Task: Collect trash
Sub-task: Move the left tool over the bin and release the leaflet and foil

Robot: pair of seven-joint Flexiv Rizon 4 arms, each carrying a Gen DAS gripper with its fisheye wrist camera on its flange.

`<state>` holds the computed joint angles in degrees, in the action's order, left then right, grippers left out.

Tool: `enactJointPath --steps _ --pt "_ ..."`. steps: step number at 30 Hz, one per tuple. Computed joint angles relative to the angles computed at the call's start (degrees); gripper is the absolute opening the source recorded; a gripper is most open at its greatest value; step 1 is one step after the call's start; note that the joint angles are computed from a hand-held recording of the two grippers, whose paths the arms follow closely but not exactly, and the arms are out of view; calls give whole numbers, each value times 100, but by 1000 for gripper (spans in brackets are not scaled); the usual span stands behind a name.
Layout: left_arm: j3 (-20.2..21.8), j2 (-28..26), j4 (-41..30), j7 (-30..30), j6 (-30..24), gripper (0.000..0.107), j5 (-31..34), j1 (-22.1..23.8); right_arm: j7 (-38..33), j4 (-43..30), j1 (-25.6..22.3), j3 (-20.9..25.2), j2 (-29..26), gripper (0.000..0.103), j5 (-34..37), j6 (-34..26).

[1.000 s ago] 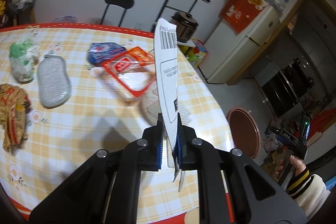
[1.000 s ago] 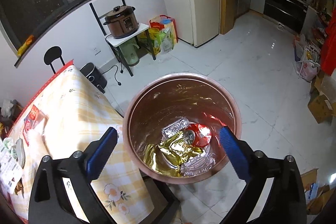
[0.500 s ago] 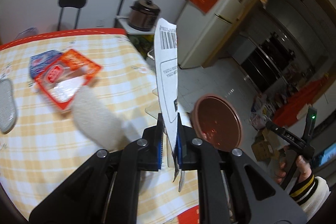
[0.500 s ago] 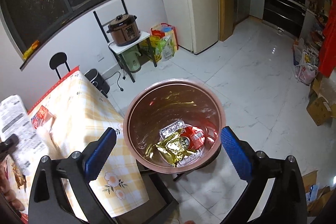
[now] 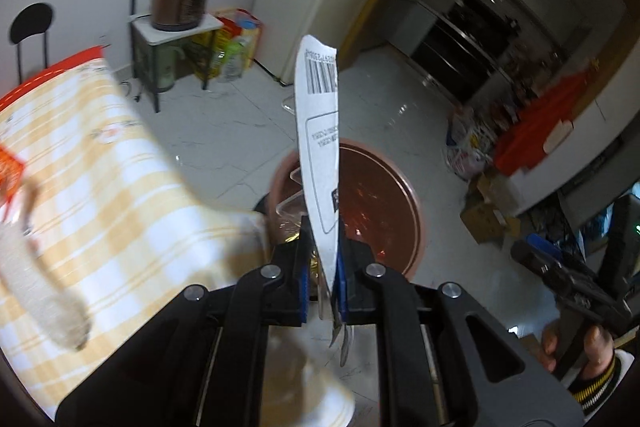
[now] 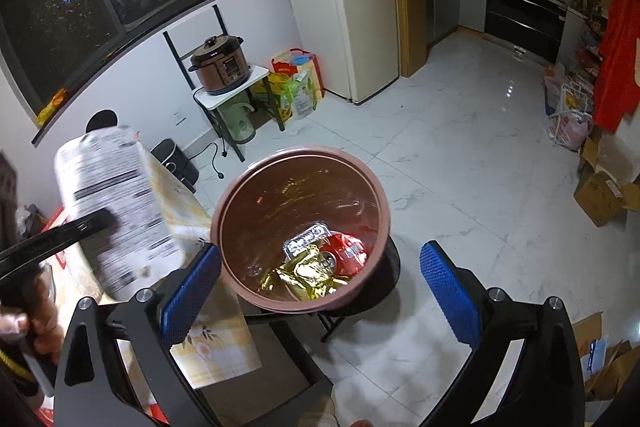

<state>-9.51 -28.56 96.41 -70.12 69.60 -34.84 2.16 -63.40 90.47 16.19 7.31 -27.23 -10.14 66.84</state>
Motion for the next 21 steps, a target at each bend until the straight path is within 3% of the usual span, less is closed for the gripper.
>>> enactJointPath --steps 4,6,8,11,14,21 --pt "-297 -430 -505 153 103 14 -88 -56 93 233 -26 -46 149 98 -11 42" --pt "-341 -581 -725 145 119 33 -48 -133 126 304 -58 -45 204 98 10 37" --pt "-613 -657 -801 370 232 61 -198 -52 173 369 -72 -64 253 98 -1 24" --pt "-569 -590 -800 592 306 80 -81 -120 206 428 -101 -43 308 98 17 51" --pt "-636 -376 -501 755 448 91 -216 -26 164 398 -116 20 292 98 66 80" --pt "-120 446 653 513 826 95 -361 156 -230 -149 -46 327 -11 98 341 5"
